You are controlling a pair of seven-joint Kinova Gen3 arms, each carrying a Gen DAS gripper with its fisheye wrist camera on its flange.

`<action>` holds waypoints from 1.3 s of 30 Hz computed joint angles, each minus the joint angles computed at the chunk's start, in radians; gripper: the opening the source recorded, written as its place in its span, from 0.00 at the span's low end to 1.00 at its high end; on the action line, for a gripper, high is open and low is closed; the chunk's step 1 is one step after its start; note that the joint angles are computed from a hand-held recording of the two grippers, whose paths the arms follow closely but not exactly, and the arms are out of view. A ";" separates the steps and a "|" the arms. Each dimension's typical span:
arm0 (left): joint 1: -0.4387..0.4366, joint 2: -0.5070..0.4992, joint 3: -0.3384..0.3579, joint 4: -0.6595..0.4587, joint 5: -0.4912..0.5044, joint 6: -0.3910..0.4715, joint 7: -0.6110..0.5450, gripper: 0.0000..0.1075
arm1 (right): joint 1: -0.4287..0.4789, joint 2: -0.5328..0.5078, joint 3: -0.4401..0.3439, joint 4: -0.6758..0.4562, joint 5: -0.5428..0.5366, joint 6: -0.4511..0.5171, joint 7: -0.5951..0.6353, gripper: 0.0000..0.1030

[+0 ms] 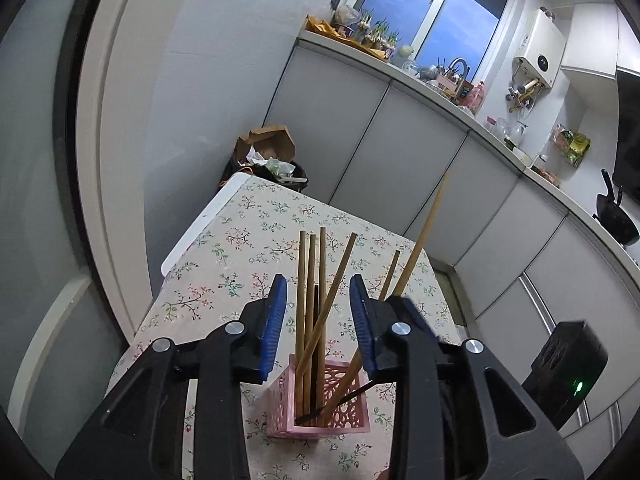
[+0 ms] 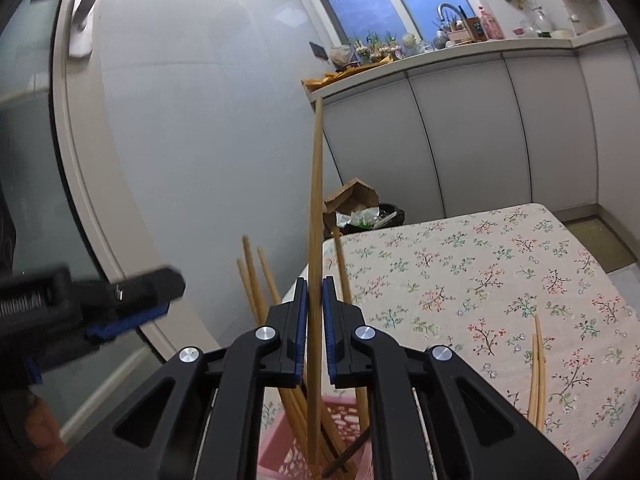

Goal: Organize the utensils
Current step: 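Move both grippers back over the last two sticks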

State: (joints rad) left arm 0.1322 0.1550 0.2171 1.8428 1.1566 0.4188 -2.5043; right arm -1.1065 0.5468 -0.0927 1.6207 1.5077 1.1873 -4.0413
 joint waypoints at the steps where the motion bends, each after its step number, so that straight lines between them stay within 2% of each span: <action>1: -0.001 0.001 -0.003 -0.004 -0.011 0.008 0.005 0.29 | 0.004 -0.009 -0.008 0.008 -0.007 -0.016 0.010 0.11; 4: -0.009 -0.003 -0.007 -0.009 -0.028 0.028 0.010 0.29 | 0.004 -0.044 -0.023 0.034 -0.031 -0.028 0.022 0.19; 6: -0.018 -0.006 -0.010 -0.010 -0.021 0.056 0.008 0.29 | -0.003 -0.074 -0.030 0.060 -0.043 -0.008 0.017 0.19; 9: -0.017 -0.016 -0.015 -0.011 -0.017 0.082 -0.005 0.29 | -0.009 -0.136 -0.051 0.092 -0.086 0.045 0.019 0.20; 12: 0.001 -0.039 -0.016 -0.006 -0.036 0.089 -0.018 0.29 | -0.006 -0.217 -0.088 0.122 -0.147 0.099 0.059 0.30; 15: 0.033 -0.060 -0.020 -0.006 -0.064 0.100 -0.030 0.29 | -0.004 -0.300 -0.137 0.175 -0.202 0.164 0.068 0.32; 18: 0.157 -0.080 -0.104 -0.004 -0.078 0.118 -0.049 0.29 | 0.005 -0.373 -0.169 0.228 -0.295 0.197 0.052 0.32; 20: 0.249 -0.081 -0.151 -0.015 -0.141 0.124 -0.011 0.29 | 0.060 -0.406 -0.217 0.246 -0.376 0.209 0.065 0.32; 21: 0.296 -0.078 -0.173 -0.023 -0.181 0.128 0.020 0.29 | 0.071 -0.419 -0.216 0.252 -0.407 0.200 0.071 0.32; 24: 0.434 -0.045 -0.219 -0.053 -0.303 0.139 0.109 0.29 | 0.134 -0.473 -0.232 0.312 -0.494 0.110 0.055 0.32; 27: 0.573 0.005 -0.286 -0.088 -0.425 0.149 0.214 0.29 | 0.196 -0.500 -0.240 0.346 -0.585 0.036 0.095 0.32; 31: 0.745 0.124 -0.402 -0.180 -0.559 0.234 0.377 0.29 | 0.242 -0.526 -0.255 0.391 -0.634 -0.029 0.087 0.32; 33: 0.755 0.177 -0.388 -0.225 -0.623 0.264 0.458 0.29 | 0.262 -0.539 -0.260 0.412 -0.651 -0.059 0.086 0.32; 37: 0.657 0.295 -0.256 -0.345 -0.714 0.345 0.621 0.29 | 0.310 -0.584 -0.266 0.465 -0.681 -0.162 0.072 0.32; 39: 0.627 0.343 -0.206 -0.392 -0.784 0.355 0.701 0.29 | 0.335 -0.594 -0.271 0.479 -0.705 -0.192 0.084 0.33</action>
